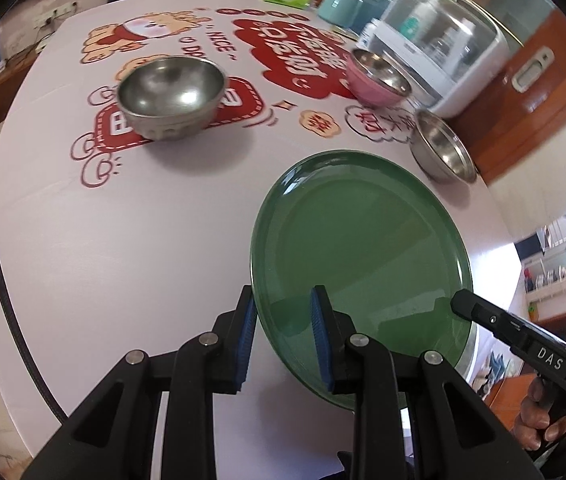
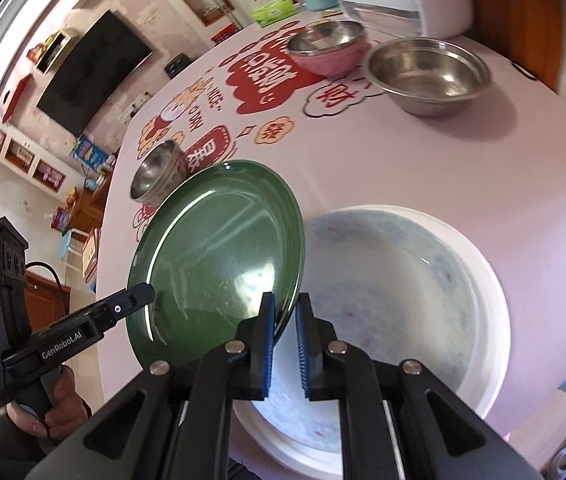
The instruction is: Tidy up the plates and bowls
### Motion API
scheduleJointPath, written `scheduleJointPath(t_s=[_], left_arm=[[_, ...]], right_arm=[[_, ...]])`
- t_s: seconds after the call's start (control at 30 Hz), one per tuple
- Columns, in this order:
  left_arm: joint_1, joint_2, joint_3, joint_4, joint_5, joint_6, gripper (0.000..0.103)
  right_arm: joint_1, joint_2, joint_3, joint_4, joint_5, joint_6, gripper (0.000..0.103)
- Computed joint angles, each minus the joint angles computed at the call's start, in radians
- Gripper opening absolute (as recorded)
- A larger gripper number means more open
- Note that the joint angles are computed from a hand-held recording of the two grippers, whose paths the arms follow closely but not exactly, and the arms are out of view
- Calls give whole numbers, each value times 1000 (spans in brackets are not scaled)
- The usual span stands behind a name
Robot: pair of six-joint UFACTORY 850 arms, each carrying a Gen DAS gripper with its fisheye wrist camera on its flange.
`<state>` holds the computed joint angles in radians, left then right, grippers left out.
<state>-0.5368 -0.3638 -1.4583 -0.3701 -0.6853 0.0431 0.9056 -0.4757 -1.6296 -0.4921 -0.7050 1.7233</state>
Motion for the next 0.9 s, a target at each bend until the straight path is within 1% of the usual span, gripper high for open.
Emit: scheduleJointPath(t_s=[0.3, 0.5, 0.8, 0.87, 0.9], left_arm=[[-48, -22, -24, -4, -41, 52, 25], [-83, -29, -35, 15, -55, 77, 25], [-124, -57, -65, 27, -93, 84, 27], [-129, -54, -62, -14, -86, 123, 27], [-133, -50, -59, -28, -77, 142, 29]], right_arm=[[31, 69, 106, -39, -35, 150, 10], [41, 102, 160, -51, -60, 207, 10], [64, 138, 213, -39, -122, 250, 10], [67, 139, 213, -25, -149, 230, 10], [70, 138, 210, -25, -172, 219, 10]])
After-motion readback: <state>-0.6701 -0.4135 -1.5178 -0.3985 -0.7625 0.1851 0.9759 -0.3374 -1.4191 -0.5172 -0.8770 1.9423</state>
